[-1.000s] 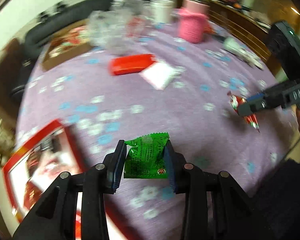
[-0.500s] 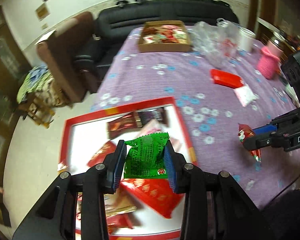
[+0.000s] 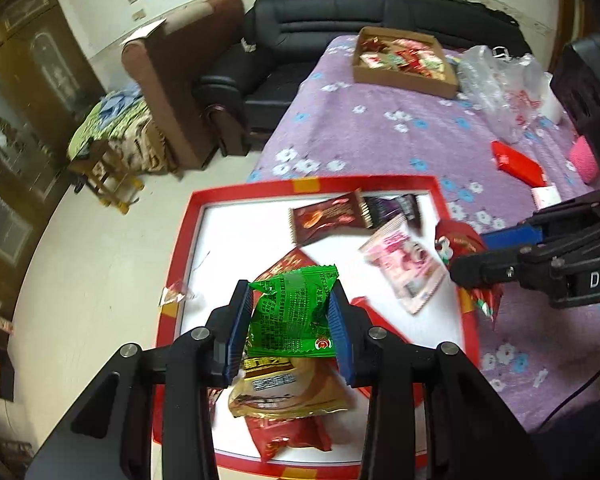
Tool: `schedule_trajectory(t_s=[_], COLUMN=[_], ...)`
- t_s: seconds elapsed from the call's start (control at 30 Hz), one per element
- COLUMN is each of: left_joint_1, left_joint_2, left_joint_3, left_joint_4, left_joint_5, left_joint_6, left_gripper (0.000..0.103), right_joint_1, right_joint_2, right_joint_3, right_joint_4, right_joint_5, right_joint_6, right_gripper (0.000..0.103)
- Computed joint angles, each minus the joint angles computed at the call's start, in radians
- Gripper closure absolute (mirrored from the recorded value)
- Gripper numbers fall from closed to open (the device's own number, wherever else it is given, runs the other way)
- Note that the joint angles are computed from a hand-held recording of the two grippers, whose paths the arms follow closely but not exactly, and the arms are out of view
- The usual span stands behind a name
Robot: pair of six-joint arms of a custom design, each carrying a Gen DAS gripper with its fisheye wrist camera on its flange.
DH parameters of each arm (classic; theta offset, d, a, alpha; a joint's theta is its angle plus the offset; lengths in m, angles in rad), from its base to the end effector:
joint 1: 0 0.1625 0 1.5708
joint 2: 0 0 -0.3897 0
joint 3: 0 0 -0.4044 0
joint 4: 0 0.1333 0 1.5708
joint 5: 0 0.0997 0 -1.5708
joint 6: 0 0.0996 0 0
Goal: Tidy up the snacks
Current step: 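Open both grippers to drop the packets into the tray, then grasp the white printed packet with right while left moves toward the red bar packet, then grasp the red bar packet with left while right holds the white packet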
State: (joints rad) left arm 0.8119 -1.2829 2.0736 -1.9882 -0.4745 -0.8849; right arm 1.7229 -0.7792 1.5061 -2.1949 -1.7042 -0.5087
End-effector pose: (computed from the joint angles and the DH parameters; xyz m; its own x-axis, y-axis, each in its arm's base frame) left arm -0.1633 -0.4947 0.1700 -0.5644 -0.1746 -0.8068 0.3220 0.8534 -0.4100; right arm 0.2200 -0.6426 0.0592 -0.7804 -0.6218 0.0656 -0.6078 0.7790 0.1541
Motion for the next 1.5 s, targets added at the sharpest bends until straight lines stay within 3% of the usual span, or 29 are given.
schedule_trajectory(t_s=[0.2, 0.3, 0.33, 0.53, 0.67, 0.73, 0.8, 0.97, 1.07, 1.13, 1.17, 1.23, 1.33, 1.5], left_joint_1=[0.018, 0.018, 0.015, 0.012, 0.010, 0.007, 0.005, 0.000, 0.003, 0.007, 0.009, 0.012, 0.018, 0.043], left_joint_2=[0.002, 0.008, 0.011, 0.057, 0.111, 0.133, 0.150, 0.175, 0.187, 0.199, 0.206, 0.230, 0.288, 0.429], left_joint_3=[-0.025, -0.045, -0.046, -0.068, -0.096, -0.109, -0.120, -0.146, -0.167, -0.183, -0.189, -0.213, -0.264, -0.395], left_joint_4=[0.115, 0.186, 0.194, 0.133, 0.070, 0.047, 0.026, 0.012, 0.018, -0.014, -0.030, -0.065, -0.166, -0.337], left_joint_5=[0.015, 0.031, 0.042, 0.031, 0.014, 0.006, -0.005, -0.027, -0.038, -0.054, -0.059, -0.067, -0.090, -0.147], left_joint_6=[-0.133, -0.204, -0.214, -0.138, -0.067, -0.039, -0.008, 0.049, 0.068, 0.110, 0.129, 0.182, 0.326, 0.619], left_gripper=[0.061, 0.034, 0.032, 0.031, 0.031, 0.031, 0.031, 0.032, 0.032, 0.032, 0.032, 0.032, 0.032, 0.032], right_joint_1=[0.021, 0.018, 0.017, -0.061, -0.121, -0.142, -0.158, -0.180, -0.171, -0.178, -0.180, -0.180, -0.193, -0.241], right_joint_2=[0.052, 0.050, 0.043, -0.031, -0.081, -0.098, -0.090, -0.040, 0.017, 0.031, 0.033, 0.011, -0.028, -0.148], right_joint_3=[-0.021, -0.027, -0.018, 0.026, 0.082, 0.119, 0.122, 0.083, 0.040, 0.037, 0.036, 0.061, 0.082, 0.167], right_joint_4=[-0.038, -0.030, -0.051, -0.165, -0.337, -0.484, -0.561, -0.592, -0.632, -0.667, -0.674, -0.685, -0.644, -0.572], right_joint_5=[-0.008, 0.001, -0.010, -0.082, -0.243, -0.322, -0.391, -0.423, -0.467, -0.457, -0.452, -0.438, -0.411, -0.358], right_joint_6=[-0.003, -0.004, -0.015, 0.020, 0.044, 0.004, -0.026, -0.038, -0.053, -0.062, -0.062, -0.068, -0.054, 0.033], right_gripper=[0.064, 0.049, 0.045, 0.045, 0.044, 0.043, 0.035, 0.034, 0.028, 0.024, 0.025, 0.048, 0.056, 0.059])
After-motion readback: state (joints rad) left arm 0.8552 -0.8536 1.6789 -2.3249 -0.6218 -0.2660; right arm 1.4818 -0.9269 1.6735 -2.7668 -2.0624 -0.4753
